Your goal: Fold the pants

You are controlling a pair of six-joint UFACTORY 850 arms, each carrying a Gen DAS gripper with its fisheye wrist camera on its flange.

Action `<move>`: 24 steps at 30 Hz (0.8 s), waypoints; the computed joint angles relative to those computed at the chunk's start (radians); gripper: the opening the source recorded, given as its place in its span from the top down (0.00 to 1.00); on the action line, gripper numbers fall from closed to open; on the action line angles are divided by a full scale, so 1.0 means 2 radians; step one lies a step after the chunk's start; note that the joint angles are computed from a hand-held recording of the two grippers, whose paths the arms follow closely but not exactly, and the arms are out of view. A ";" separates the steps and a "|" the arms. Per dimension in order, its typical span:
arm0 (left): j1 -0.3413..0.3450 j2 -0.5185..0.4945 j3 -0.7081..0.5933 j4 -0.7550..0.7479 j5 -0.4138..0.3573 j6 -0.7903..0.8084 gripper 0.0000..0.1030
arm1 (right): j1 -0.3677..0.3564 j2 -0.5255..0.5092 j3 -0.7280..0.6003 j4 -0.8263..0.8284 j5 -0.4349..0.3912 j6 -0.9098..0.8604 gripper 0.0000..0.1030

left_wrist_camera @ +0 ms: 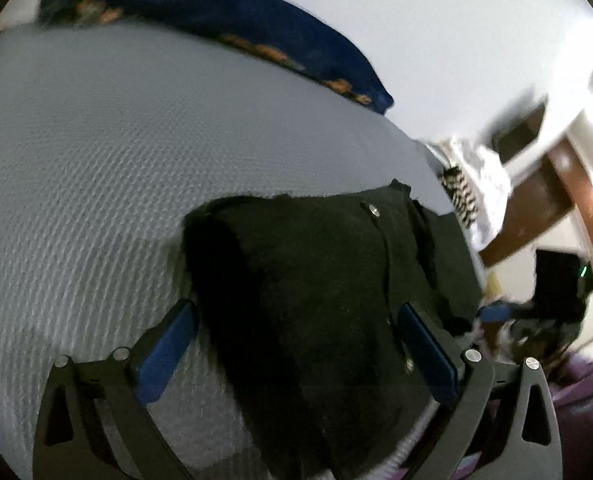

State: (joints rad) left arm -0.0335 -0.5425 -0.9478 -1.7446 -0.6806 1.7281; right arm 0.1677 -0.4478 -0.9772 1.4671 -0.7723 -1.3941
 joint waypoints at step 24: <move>-0.106 0.113 -0.002 -0.014 0.039 -0.181 0.87 | -0.017 0.013 0.000 0.062 -0.080 -0.063 0.51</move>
